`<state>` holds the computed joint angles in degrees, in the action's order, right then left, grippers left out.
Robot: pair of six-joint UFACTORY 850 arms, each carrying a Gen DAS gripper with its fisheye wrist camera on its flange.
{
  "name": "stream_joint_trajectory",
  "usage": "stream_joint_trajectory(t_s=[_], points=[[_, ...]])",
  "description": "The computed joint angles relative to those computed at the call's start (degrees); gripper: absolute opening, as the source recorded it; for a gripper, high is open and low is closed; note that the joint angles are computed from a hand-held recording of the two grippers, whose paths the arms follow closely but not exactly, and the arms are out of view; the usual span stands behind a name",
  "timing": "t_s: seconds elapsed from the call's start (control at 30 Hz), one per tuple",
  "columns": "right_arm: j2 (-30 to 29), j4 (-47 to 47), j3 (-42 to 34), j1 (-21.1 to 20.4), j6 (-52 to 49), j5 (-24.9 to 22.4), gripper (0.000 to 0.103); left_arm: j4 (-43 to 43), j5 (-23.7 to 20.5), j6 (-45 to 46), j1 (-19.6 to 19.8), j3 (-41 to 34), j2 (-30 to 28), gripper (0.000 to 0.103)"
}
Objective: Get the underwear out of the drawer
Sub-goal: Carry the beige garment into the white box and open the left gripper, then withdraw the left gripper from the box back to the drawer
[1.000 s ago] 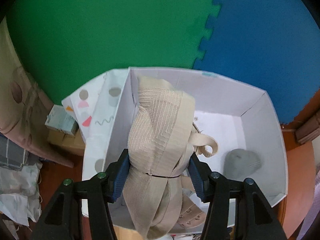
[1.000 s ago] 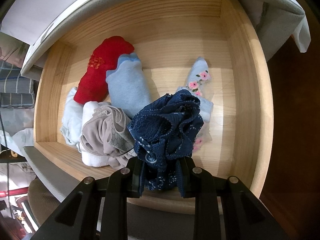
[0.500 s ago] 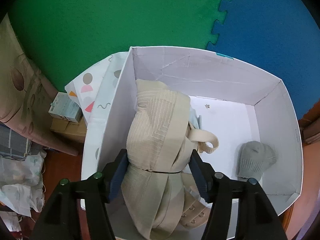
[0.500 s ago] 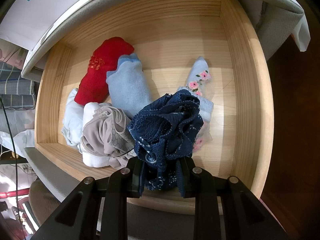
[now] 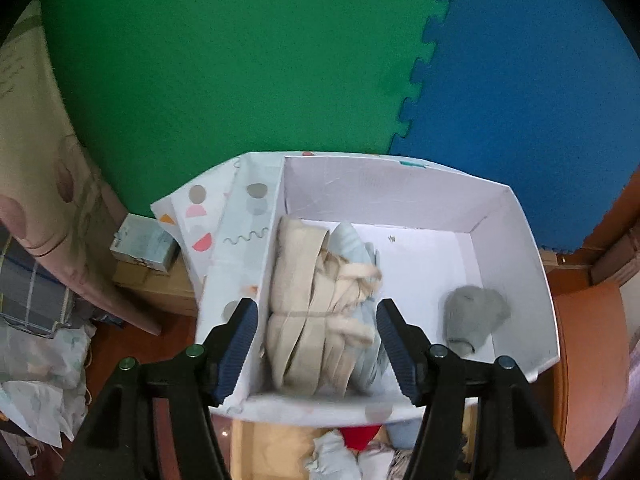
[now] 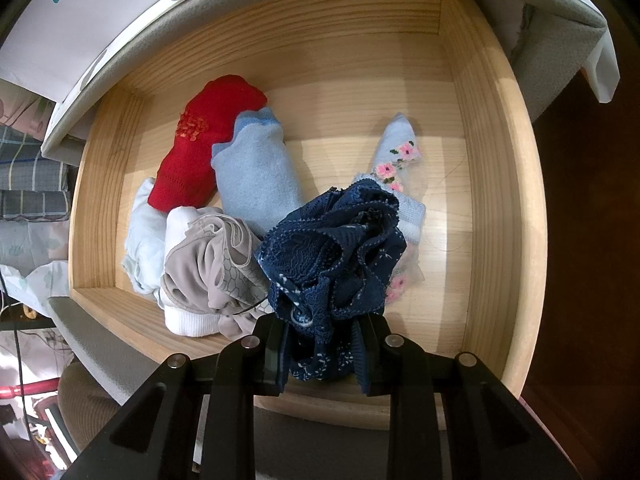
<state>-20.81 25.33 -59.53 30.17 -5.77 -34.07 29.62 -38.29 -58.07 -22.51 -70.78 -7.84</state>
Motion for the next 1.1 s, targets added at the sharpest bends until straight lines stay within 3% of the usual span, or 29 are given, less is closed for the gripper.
stream_joint_trajectory(t_s=[0.27,0.43,0.87,1.1], points=[[0.53,0.08,0.46,-0.15,0.28,0.61,0.024,9.09,-2.82,-10.70,-4.98,12.03,9.11,0.063],[0.91,-0.27,0.71,-0.24,0.24,1.04,0.024,10.90,-0.52,-17.86,-7.36,19.90,12.48,0.063],[4.85,-0.86,3.12,0.14,0.35,6.79,0.024,13.15,3.76,-31.71,-11.63,28.97,11.23,0.064],[5.53,-2.37,1.80,0.35,0.76,5.49,0.023,15.49,5.35,-39.36,-13.76,31.90,9.95,0.064]])
